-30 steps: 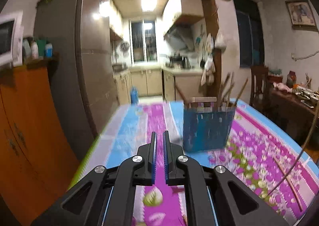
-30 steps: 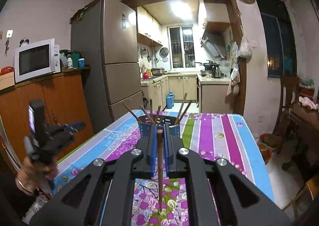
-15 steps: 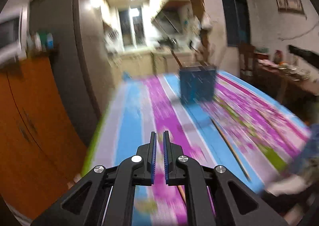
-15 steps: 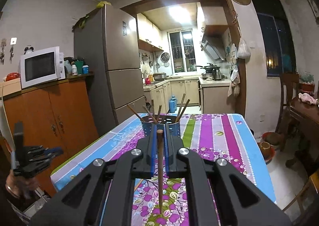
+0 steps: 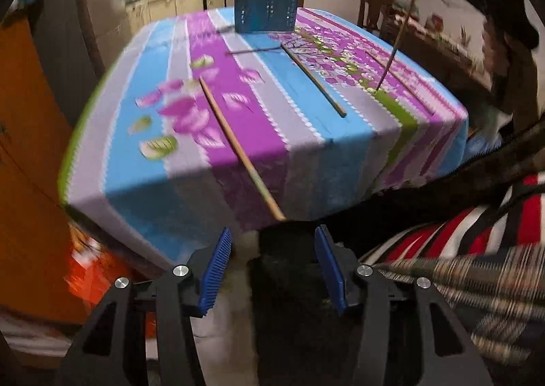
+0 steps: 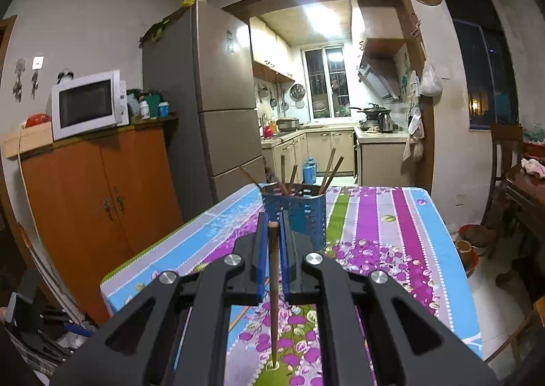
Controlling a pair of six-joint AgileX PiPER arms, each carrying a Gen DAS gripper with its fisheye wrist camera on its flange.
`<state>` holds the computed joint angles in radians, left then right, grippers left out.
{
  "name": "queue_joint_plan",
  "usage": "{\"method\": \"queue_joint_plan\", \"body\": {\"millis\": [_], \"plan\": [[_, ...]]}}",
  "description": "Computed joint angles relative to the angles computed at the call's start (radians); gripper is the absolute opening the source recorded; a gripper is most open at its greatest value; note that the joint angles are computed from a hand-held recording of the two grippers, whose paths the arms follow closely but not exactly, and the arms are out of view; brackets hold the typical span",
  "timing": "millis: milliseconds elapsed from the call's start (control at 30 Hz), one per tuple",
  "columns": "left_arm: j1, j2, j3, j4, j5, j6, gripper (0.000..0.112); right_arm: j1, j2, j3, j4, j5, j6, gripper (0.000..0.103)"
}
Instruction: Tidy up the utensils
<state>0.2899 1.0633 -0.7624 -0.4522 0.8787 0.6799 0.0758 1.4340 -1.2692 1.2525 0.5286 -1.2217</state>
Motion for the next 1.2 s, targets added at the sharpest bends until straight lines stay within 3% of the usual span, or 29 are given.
{"method": "queue_joint_plan", "body": {"millis": [67,167,367,433,600,833,1033,1200], "plan": [[0.019,0.020,0.001,-0.070,0.018,0.029,0.053,-0.011,-0.006,0.011,0.026,0.011,-0.021,0.006],[-0.070,0.059,0.002,-0.012,-0.038,-0.062,0.052,-0.025,-0.014,0.026,0.054,0.028,-0.031,0.006],[-0.103,0.188,-0.055,0.009,-0.076,-0.140,0.030,-0.048,-0.035,0.050,0.086,0.050,-0.070,0.006],[-0.112,0.200,-0.068,0.026,-0.076,-0.161,0.030,-0.055,-0.038,0.054,0.101,0.053,-0.084,0.006],[-0.127,0.213,-0.084,0.068,-0.085,-0.209,0.017,-0.062,-0.036,0.062,0.130,0.067,-0.106,0.006],[-0.131,0.210,-0.103,0.131,-0.125,-0.269,0.012,-0.069,-0.053,0.080,0.171,0.084,-0.141,0.006],[-0.158,0.284,-0.273,0.177,-0.127,-0.293,0.011,-0.096,-0.078,0.108,0.217,0.110,-0.181,0.006],[-0.220,0.432,-0.377,0.305,-0.253,-0.364,0.011,-0.094,-0.082,0.115,0.186,0.104,-0.154,0.006]]}}
